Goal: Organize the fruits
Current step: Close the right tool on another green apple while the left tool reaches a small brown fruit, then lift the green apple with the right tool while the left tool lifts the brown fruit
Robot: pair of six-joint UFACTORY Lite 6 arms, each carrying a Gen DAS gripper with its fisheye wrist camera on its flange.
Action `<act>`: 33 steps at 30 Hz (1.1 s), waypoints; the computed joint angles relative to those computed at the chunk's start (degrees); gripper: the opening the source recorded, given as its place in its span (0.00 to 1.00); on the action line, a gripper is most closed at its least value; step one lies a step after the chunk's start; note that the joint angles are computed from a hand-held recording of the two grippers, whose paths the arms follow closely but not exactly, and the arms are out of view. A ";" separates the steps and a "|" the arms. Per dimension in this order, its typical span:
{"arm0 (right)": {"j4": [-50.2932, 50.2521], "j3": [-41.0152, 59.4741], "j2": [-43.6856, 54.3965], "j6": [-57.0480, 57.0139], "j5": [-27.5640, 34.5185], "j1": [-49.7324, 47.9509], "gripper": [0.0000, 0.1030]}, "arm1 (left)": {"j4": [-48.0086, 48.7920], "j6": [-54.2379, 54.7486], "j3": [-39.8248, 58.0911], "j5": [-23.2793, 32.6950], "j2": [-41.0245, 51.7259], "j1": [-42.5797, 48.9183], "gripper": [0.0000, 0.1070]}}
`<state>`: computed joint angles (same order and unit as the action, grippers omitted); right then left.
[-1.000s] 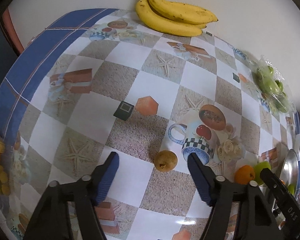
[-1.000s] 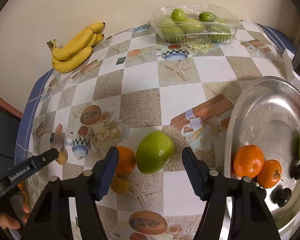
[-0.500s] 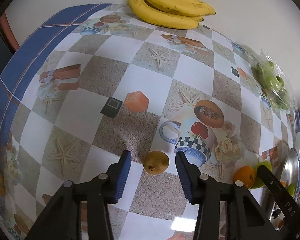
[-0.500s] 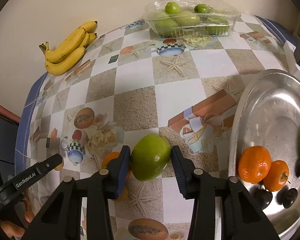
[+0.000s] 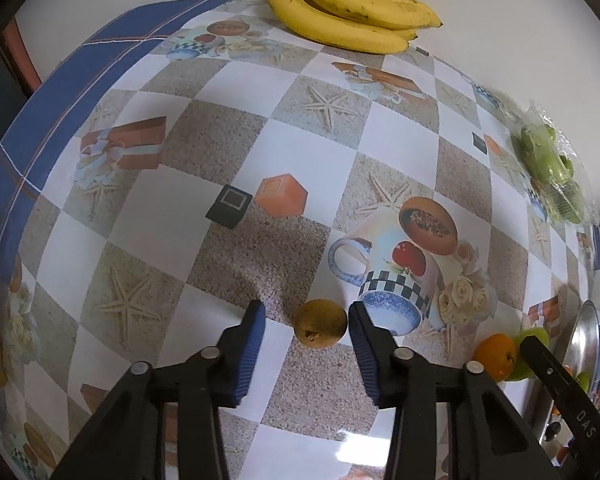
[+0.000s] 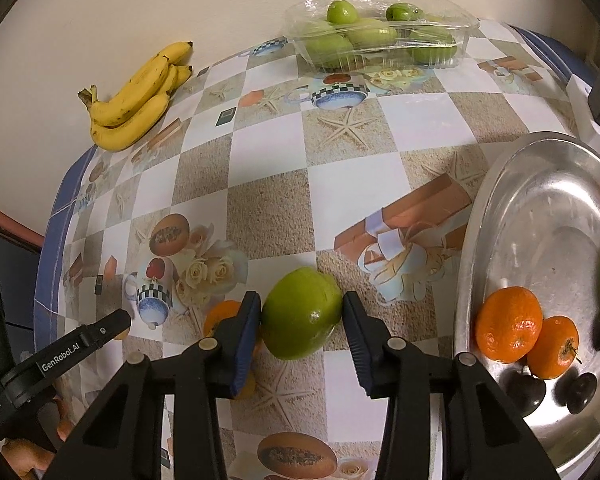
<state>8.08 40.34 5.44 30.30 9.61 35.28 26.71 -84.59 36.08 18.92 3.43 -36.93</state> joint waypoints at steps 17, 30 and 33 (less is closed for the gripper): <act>-2.67 0.28 0.13 2.67 0.40 0.41 0.42 | 0.82 -1.63 -2.58 1.76 -7.14 -0.10 0.27; -0.58 -1.25 -6.36 0.62 3.09 -0.42 0.42 | 3.89 -5.20 1.26 11.00 -14.52 -3.90 0.27; -3.54 -1.45 -8.54 3.61 4.94 -0.46 0.42 | 4.31 -5.66 2.91 12.97 -14.52 -5.35 0.27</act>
